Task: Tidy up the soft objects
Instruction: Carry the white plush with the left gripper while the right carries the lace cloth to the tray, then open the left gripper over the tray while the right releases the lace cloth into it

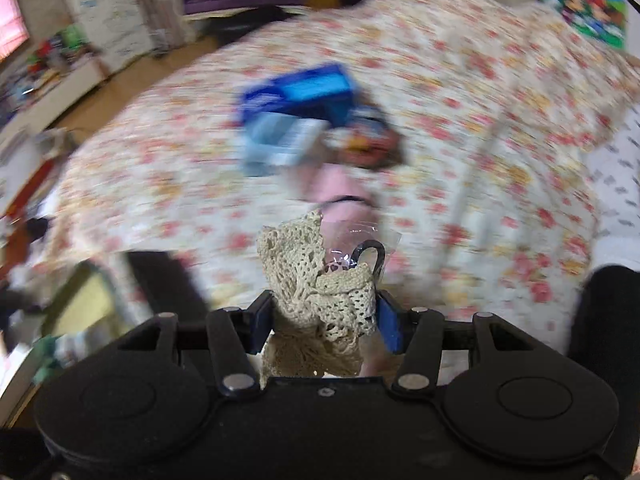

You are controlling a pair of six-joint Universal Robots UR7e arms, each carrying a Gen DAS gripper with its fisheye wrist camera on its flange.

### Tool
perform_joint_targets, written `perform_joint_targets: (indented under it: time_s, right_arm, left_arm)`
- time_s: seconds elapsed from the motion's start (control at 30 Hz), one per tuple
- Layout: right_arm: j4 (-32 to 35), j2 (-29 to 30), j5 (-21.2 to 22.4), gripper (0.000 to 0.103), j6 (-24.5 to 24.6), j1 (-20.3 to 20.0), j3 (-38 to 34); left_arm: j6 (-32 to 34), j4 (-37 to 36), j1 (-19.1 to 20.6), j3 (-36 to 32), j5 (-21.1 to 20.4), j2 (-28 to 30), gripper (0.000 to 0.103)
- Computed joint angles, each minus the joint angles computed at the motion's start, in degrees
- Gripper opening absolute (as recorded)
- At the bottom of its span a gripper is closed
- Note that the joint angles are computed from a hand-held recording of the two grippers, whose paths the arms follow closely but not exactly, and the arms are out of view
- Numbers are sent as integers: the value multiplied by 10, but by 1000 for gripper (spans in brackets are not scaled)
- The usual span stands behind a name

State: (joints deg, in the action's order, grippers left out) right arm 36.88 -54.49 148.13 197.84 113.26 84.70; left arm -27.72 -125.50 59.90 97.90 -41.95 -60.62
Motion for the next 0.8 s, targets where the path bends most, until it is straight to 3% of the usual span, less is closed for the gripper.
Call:
perform_joint_targets:
  time_s: [0.2, 0.3, 0.4, 0.57, 0.8]
  right_arm:
    - [38, 66, -80, 52, -21, 38, -62]
    - [79, 116, -108, 52, -17, 44, -105]
    - [123, 172, -106, 52, -6, 50, -152]
    - [170, 236, -130, 52, 15, 49, -209]
    - [225, 299, -115, 52, 27, 51, -270]
  left_arm:
    - [60, -49, 2, -7, 47, 23, 25]
    - [92, -68, 15, 1, 43, 33, 25]
    - [70, -11, 32, -15, 19, 38, 25]
    - [90, -29, 35, -12, -23, 22, 25]
    - [88, -37, 38, -14, -40, 17, 25]
